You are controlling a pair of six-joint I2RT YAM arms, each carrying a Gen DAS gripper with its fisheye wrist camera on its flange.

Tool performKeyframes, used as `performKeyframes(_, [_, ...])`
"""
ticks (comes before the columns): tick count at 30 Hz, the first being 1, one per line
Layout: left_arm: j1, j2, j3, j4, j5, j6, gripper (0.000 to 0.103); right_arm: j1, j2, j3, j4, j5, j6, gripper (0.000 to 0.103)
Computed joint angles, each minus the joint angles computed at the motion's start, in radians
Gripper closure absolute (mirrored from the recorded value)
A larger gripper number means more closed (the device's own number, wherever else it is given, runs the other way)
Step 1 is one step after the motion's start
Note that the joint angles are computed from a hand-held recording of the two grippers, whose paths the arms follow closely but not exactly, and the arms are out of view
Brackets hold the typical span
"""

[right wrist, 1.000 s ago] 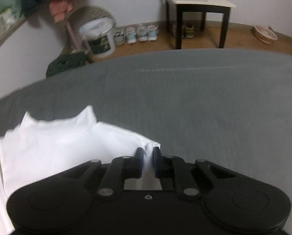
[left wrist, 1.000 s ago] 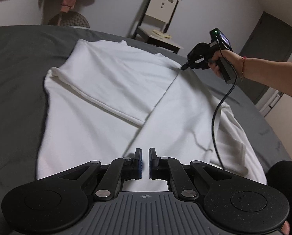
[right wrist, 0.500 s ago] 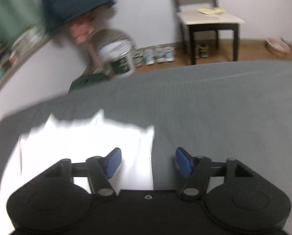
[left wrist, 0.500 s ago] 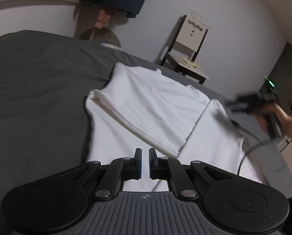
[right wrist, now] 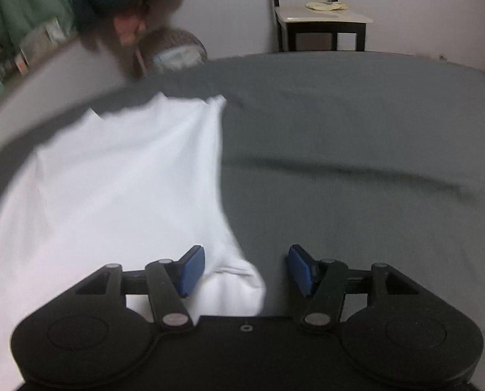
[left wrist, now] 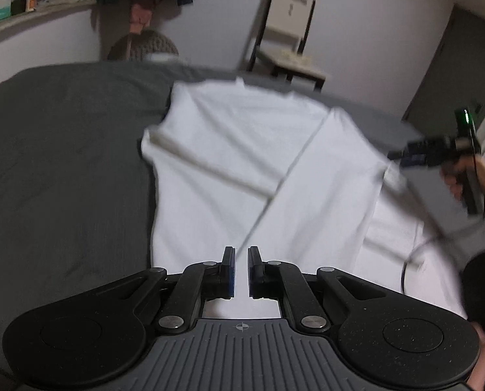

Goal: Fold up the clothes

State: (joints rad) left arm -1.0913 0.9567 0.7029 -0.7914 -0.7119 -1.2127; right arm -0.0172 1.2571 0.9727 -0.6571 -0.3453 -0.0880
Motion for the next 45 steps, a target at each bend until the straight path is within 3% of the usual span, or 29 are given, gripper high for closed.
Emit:
performKeyframes(2, [0.152, -0.05, -0.012, 0.086, 0.05, 0.137, 0.097, -0.027, 0.002, 0.032, -0.017, -0.052, -0.019, 0.044])
performKeyframes(4, [0.361, -0.056, -0.01, 0.204, 0.174, 0.293, 0.08, -0.043, 0.026, 0.075, -0.029, -0.091, -0.042, 0.038])
performKeyframes(5, [0.477, -0.036, -0.007, 0.275, 0.268, 0.369, 0.033, -0.051, 0.047, 0.099, -0.03, -0.109, -0.059, 0.038])
performKeyframes(6, [0.579, 0.017, 0.012, 0.336, 0.346, 0.429, 0.0, -0.049, 0.074, 0.122, -0.021, -0.114, -0.064, 0.037])
performKeyframes(8, [0.701, 0.202, 0.112, 0.42, 0.43, 0.53, 0.0, -0.043, 0.129, 0.169, -0.004, -0.122, -0.071, 0.035])
performKeyframes(11, [0.808, 0.459, 0.279, 0.494, 0.463, 0.638, 0.0, -0.018, 0.222, 0.237, 0.037, -0.124, -0.046, 0.034])
performKeyframes(13, [0.88, 0.584, 0.358, 0.57, 0.525, 0.688, 0.0, 0.0, 0.268, 0.269, 0.055, -0.141, -0.021, 0.034])
performKeyframes(16, [0.947, 0.758, 0.511, 0.594, 0.578, 0.725, 0.0, 0.048, 0.364, 0.356, 0.069, -0.121, 0.019, 0.034])
performKeyframes(20, [1.004, 0.971, 0.744, 0.463, 0.63, 0.771, 0.001, 0.09, 0.519, 0.529, -0.017, -0.09, -0.009, 0.041])
performKeyframes(23, [1.008, 1.05, 0.811, 0.461, 0.61, 0.808, 0.005, 0.112, 0.609, 0.628, -0.068, -0.068, -0.016, 0.043])
performKeyframes(25, [1.012, 1.092, 0.851, 0.454, 0.61, 0.808, 0.013, 0.126, 0.633, 0.64, -0.037, -0.041, 0.001, 0.043])
performKeyframes(27, [1.013, 1.132, 0.892, 0.442, 0.606, 0.802, 0.037, 0.131, 0.655, 0.653, -0.011, -0.04, 0.03, 0.046])
performKeyframes(28, [1.006, 1.148, 0.906, 0.444, 0.589, 0.805, 0.038, 0.131, 0.668, 0.662, -0.004, -0.05, 0.047, 0.054])
performKeyframes(29, [0.999, 1.163, 0.923, 0.441, 0.566, 0.802, 0.048, 0.135, 0.686, 0.673, -0.004, -0.058, 0.074, 0.059])
performKeyframes(30, [0.991, 1.179, 0.942, 0.432, 0.539, 0.795, 0.064, 0.138, 0.704, 0.685, -0.005, -0.065, 0.102, 0.064])
performKeyframes(31, [0.989, 1.185, 0.95, 0.429, 0.526, 0.779, 0.072, 0.145, 0.705, 0.675, 0.018, -0.051, 0.133, 0.064])
performKeyframes(32, [0.996, 1.182, 0.944, 0.44, 0.556, 0.747, 0.094, 0.151, 0.7, 0.66, 0.046, -0.036, 0.165, 0.064])
performKeyframes(33, [1.001, 1.177, 0.933, 0.459, 0.586, 0.719, 0.096, 0.157, 0.694, 0.645, 0.074, -0.02, 0.196, 0.066])
performKeyframes(35, [0.993, 1.16, 0.904, 0.491, 0.577, 0.711, 0.099, 0.165, 0.691, 0.636, 0.094, -0.003, 0.247, 0.096])
performKeyframes(40, [0.966, 1.053, 0.776, 0.6, 0.519, 0.725, 0.099, 0.175, 0.605, 0.574, 0.136, 0.013, 0.262, 0.095])
performKeyframes(45, [0.961, 0.807, 0.559, 0.684, 0.565, 0.833, 0.099, 0.112, 0.393, 0.451, 0.123, -0.164, 0.198, 0.095])
